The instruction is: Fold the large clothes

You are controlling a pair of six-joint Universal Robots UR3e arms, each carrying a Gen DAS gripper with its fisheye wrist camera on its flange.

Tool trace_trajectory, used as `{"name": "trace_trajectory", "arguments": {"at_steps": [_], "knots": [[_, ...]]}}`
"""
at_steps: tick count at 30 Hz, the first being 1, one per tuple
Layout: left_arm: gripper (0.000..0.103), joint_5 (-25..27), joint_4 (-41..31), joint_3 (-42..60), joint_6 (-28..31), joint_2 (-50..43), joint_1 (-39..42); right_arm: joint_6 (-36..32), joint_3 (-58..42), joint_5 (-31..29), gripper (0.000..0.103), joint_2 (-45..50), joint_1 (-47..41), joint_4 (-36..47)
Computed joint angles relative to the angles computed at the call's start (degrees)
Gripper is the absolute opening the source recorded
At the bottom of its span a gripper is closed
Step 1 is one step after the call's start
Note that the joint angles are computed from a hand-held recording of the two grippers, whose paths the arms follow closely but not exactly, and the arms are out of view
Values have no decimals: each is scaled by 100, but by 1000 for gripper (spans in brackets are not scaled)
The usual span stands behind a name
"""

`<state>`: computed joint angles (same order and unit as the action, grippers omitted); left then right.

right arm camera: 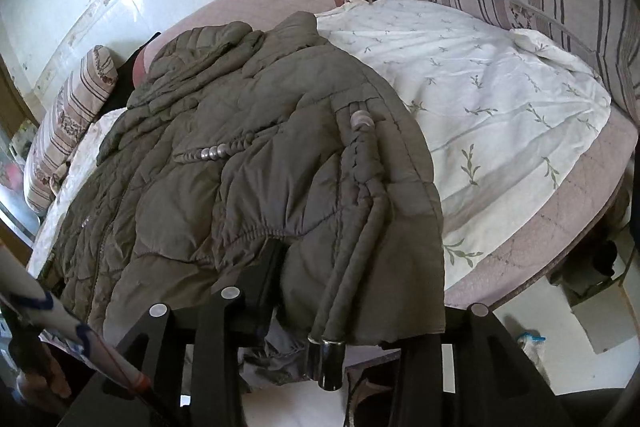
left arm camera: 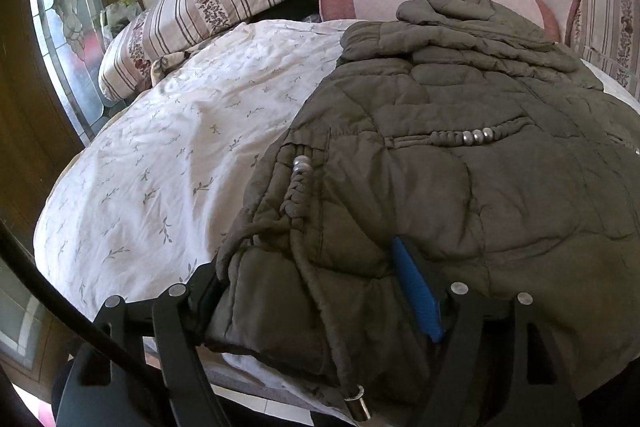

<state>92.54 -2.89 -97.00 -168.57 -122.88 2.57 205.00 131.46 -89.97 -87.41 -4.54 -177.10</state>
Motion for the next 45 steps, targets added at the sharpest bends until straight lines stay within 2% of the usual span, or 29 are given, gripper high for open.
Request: {"name": "trace_trajectory", "arguments": {"at_steps": [8,25,35,39,40,42,45], "knots": [[82,-32,-38,-35,-13,36,77,10,-165,-176,44,43,122,187],[82,-26,1,-52,27,35,102,40,-288,-156,50,40,140,442],[82,-17,3,-32,38,28,70,134,-364,-340,52,85,290,493],[73,-22,117,-108,150,71,34,110,-384,-510,38,99,414,403],[71,7,200,-156,193,82,6,95,-406,-610,37,111,482,371],[59,33,393,-267,278,108,-18,86,-486,-820,33,151,629,355],[54,12,451,-304,319,124,-16,50,-560,-1042,32,195,782,345]]}}
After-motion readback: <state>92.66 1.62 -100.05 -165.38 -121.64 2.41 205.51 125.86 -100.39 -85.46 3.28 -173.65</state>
